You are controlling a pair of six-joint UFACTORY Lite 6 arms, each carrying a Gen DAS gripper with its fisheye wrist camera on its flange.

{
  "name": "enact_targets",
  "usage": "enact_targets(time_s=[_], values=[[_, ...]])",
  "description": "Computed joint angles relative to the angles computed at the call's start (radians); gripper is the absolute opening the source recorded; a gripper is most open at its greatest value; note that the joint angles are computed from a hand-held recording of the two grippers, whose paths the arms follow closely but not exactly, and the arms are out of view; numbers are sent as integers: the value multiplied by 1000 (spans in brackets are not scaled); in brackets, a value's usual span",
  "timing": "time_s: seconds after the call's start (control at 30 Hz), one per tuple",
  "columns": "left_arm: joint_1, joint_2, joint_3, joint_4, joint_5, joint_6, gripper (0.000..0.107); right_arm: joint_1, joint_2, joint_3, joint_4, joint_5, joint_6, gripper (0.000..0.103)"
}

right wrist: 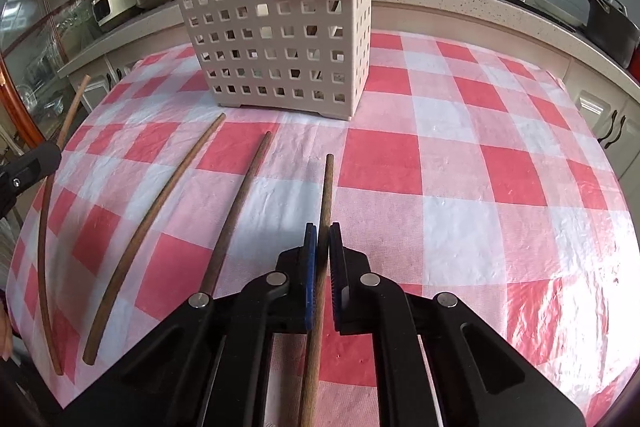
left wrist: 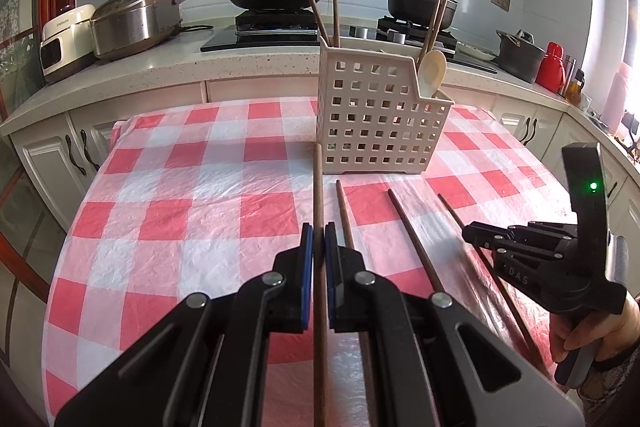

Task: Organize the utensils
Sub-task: 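Lift both held chopsticks upright off the cloth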

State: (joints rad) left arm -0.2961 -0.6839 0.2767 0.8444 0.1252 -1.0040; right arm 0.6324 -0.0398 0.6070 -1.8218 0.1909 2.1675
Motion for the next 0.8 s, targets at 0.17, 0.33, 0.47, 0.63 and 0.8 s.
enact_targets(time_s=[0.17, 0.33, 0.47, 0.63, 0.8], values=[[-3, -10, -4, -14, 7, 11, 6, 24, -112, -38, 58, 32, -46, 7], [-21, -66, -10, -61, 39, 50, 6, 41, -272, -78, 178, 59, -158, 6], [-50, -132, -7, -87, 89, 68, 6, 62, -399, -101, 304, 82, -289, 6], [-102, -208, -2, -88, 162, 53, 6, 109, -505, -109, 450, 132, -433, 6], [-162, -274, 4, -58, 236, 13, 6, 149, -569, -116, 505, 175, -488, 6]])
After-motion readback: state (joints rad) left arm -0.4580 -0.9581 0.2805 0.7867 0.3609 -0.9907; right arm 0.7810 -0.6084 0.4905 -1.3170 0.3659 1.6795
